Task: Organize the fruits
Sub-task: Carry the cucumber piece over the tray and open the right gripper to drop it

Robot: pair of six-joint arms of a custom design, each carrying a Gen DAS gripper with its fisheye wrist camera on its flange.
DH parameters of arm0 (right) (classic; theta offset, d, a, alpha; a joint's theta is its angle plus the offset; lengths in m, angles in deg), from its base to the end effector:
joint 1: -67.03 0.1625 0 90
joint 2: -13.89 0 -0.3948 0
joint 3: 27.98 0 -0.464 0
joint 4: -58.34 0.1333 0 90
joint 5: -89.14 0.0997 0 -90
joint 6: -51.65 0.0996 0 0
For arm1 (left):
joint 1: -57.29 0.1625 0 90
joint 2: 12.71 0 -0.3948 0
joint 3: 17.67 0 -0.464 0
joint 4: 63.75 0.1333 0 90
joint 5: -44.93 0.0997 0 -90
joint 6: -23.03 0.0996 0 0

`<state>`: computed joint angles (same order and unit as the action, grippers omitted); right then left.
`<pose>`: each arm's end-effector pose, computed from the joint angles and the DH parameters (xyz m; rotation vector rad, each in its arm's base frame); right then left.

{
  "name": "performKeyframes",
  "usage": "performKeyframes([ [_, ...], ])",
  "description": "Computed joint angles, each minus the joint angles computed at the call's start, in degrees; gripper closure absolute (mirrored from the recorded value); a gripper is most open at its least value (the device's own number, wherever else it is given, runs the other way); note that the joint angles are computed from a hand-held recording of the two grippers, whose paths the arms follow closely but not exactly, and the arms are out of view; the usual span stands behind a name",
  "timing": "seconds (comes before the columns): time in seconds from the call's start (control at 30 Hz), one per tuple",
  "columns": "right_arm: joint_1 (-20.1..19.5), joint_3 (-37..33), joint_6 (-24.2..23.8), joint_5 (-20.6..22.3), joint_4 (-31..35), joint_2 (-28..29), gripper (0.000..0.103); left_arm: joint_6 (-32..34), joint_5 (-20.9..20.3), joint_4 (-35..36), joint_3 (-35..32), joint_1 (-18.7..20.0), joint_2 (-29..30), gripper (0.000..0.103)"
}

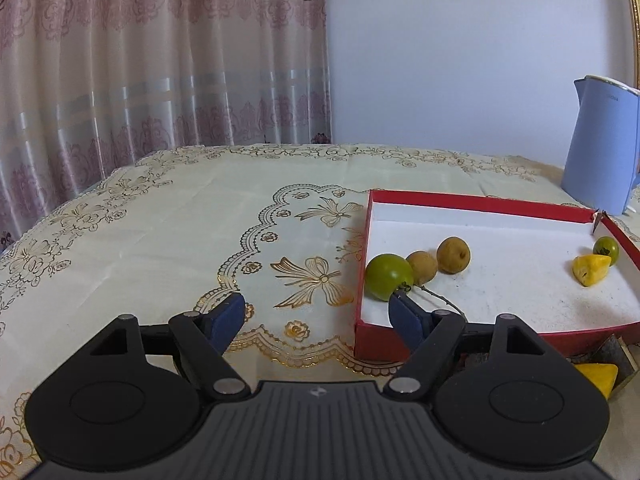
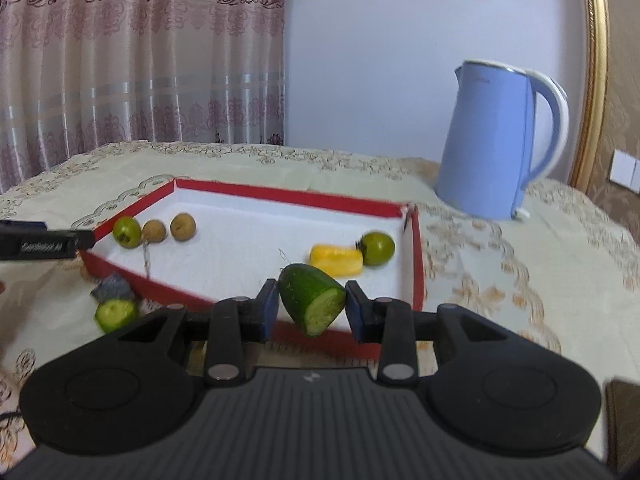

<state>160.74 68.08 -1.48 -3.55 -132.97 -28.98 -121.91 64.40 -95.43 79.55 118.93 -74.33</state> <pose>0.1742 -0.6982 0.0674 1.1975 -2.2694 1.0155 -0.0809 -0.6282 0.1380 -0.0532 1.7643 -1.3123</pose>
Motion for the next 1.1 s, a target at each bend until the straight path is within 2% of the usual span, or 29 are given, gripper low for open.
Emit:
performKeyframes([
  [0.3, 1.79, -6.87, 0.50, -1.22, 4.10, 3.97, 0.069, 0.57, -0.11, -0.80, 0.28, -0.04, 0.05, 0.024],
  [0.47, 2.70, -12.39, 2.72, -2.39, 9.58, 6.86, 0.069, 1.56, -0.24, -1.82, 0.47, -0.02, 0.05, 0.023],
  [0.67, 4.25, -21.66, 3.64, -7.22, 13.76, 12.91, 0.069, 1.64, -0.43, -2.19, 0.47, 0.02, 0.09, 0.021],
  [0.9, 5.44, -31.54, 4.96, -13.87, 19.48, 19.49, 0.069, 5.52, -1.01, -5.87, 1.20, -0.17, 0.04, 0.021],
  [1.0, 5.69, -33.19, 3.37, -16.02, 18.66, 21.25, 0.058, 4.84, -1.01, -5.29, 1.01, -0.15, 0.12, 0.020],
  [1.1, 5.51, -31.47, 3.58, -14.97, 17.33, 20.14, 0.053, 3.69, -1.04, -4.48, 0.83, -0.16, 0.21, 0.019],
])
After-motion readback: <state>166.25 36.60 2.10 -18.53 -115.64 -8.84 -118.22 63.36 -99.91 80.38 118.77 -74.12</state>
